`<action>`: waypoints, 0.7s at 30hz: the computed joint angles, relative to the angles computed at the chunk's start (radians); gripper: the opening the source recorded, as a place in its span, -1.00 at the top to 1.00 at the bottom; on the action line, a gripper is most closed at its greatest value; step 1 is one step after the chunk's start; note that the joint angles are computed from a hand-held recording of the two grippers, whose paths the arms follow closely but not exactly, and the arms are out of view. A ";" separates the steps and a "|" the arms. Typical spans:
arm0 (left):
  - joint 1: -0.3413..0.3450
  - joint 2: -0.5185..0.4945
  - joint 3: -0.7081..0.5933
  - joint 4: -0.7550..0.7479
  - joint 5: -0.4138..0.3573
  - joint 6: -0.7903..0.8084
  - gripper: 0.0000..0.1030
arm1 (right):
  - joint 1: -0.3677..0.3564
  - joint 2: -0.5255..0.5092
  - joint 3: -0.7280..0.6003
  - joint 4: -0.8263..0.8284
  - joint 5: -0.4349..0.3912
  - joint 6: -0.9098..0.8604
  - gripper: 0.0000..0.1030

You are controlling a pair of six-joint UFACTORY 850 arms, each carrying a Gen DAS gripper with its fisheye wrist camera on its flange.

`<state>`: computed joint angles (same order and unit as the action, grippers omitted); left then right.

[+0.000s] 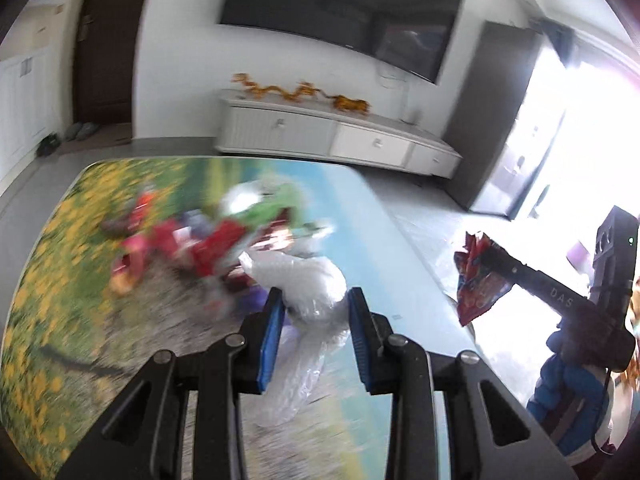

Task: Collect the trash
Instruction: 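Carry both items over the trash bin and open both tools to drop them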

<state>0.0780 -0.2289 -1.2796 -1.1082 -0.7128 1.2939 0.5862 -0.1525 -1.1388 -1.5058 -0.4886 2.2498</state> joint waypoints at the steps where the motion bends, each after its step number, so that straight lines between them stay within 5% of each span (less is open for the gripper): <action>1: -0.019 -0.006 -0.013 0.012 -0.005 -0.005 0.41 | -0.004 0.023 0.026 0.000 -0.031 0.016 0.76; 10: -0.291 -0.095 -0.153 0.142 0.021 -0.115 0.41 | -0.099 0.145 0.196 0.077 -0.153 0.062 0.76; 21: -0.539 -0.374 -0.432 0.394 0.027 -0.401 0.39 | -0.322 0.074 0.290 0.142 0.038 0.088 0.71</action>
